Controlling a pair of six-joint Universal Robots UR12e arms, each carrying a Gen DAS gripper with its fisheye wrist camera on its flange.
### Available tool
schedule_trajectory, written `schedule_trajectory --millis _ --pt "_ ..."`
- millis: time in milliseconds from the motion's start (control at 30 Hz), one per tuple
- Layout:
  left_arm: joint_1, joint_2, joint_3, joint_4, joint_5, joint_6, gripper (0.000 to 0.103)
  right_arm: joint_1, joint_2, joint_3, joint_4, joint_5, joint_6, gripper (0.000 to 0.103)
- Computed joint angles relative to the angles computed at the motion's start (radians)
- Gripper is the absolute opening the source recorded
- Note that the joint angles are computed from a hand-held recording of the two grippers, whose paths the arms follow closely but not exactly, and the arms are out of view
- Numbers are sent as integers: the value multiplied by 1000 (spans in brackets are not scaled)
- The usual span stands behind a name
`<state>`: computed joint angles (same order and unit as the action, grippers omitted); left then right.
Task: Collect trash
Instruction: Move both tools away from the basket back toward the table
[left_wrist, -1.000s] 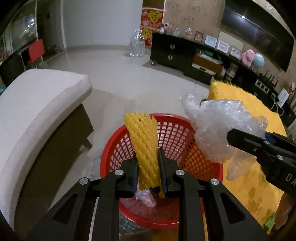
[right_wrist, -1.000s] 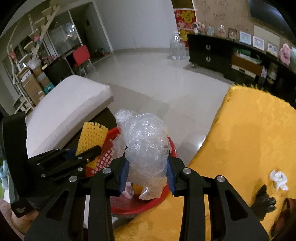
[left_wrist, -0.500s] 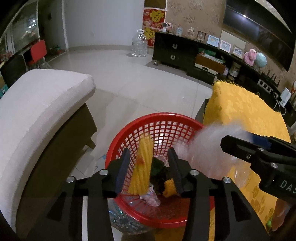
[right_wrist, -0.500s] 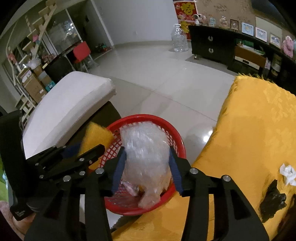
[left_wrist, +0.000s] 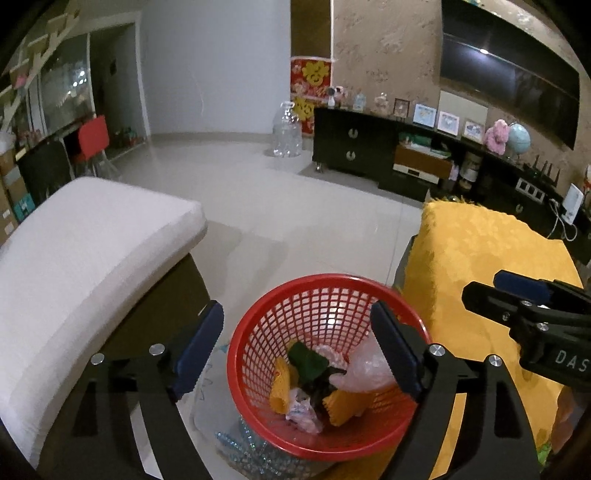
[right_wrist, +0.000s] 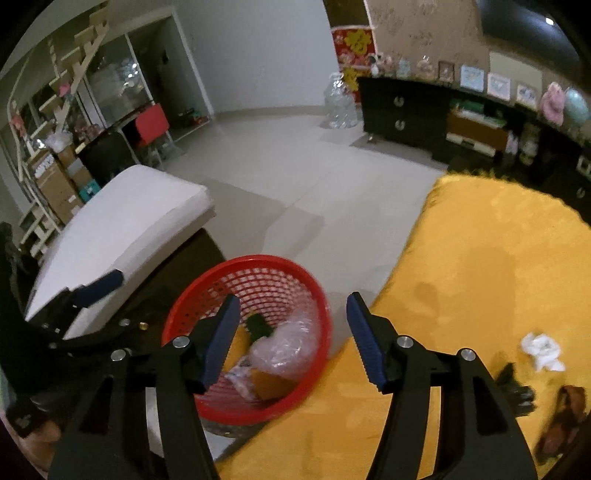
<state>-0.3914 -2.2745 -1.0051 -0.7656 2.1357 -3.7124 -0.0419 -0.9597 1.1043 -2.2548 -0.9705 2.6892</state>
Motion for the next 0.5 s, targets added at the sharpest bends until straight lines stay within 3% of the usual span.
schedule_trajectory --millis 500 --pt "-27 -29 55 31 6 64 80 -46 -60 102 -233 -103 8 63"
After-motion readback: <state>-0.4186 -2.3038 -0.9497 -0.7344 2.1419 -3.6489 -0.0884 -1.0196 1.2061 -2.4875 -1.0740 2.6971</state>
